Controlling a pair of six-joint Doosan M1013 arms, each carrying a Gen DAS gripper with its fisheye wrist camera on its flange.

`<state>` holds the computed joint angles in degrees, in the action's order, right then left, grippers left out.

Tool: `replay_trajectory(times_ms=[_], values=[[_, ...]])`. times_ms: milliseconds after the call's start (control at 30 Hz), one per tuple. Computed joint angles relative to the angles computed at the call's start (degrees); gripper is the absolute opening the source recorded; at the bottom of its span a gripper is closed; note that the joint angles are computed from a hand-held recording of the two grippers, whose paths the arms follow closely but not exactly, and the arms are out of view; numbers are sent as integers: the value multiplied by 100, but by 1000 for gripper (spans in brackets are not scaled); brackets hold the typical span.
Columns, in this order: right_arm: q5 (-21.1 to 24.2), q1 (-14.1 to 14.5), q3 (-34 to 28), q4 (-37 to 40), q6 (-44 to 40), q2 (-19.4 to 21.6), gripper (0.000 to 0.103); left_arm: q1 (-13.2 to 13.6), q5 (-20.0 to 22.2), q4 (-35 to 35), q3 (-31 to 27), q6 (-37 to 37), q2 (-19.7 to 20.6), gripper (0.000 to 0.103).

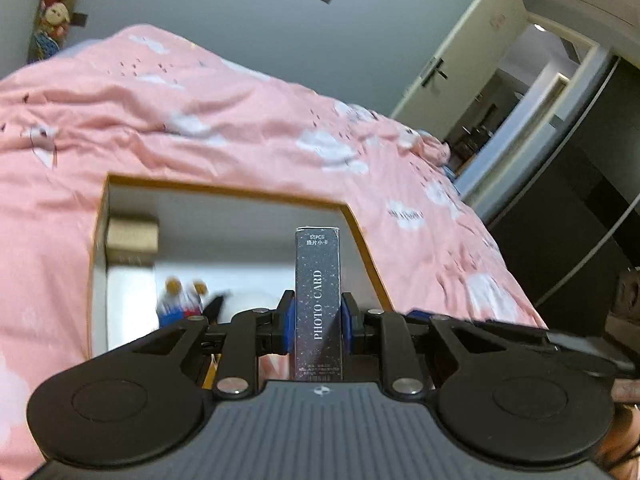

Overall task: Organize objects
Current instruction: 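Carry the black wallet and photo card box up over the orange box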

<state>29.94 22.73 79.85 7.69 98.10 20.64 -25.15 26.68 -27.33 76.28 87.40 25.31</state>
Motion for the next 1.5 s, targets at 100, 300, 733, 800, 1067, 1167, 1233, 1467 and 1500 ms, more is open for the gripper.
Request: replay_trajectory(times_ms=[100,300,733,800,1067,1167,1233,1467,1500], values=[[75,-37,-215,238,-106,131,35,63,0,99,-213,-193,143,25],[-70,-36,-556,-166,352,368,35,168,57,212,-598,-497,482,25],[277,-63,-1575,-859,1429,1273,35,293,828,624,-1627,-803,1394,25],[312,-72,-1651,-799,1439,1349,35,293,939,744,-1749,-891,1491,25],[513,-111,-1869,-650,1422,1570,35,210,1241,1318,-2016,-1067,1718,25],[547,-128,-1892,-612,1444,1598,35,221,1420,1351,-2099,-1158,1788,25],[561,-134,-1905,-594,1441,1609,35,239,1580,1385,-2183,-1292,1847,25],[587,-129,-1902,-621,1441,1601,35,220,1872,1856,-2323,-1672,1907,40],[591,-128,-1903,-626,1449,1601,35,198,1851,2041,-2294,-1787,1883,41]])
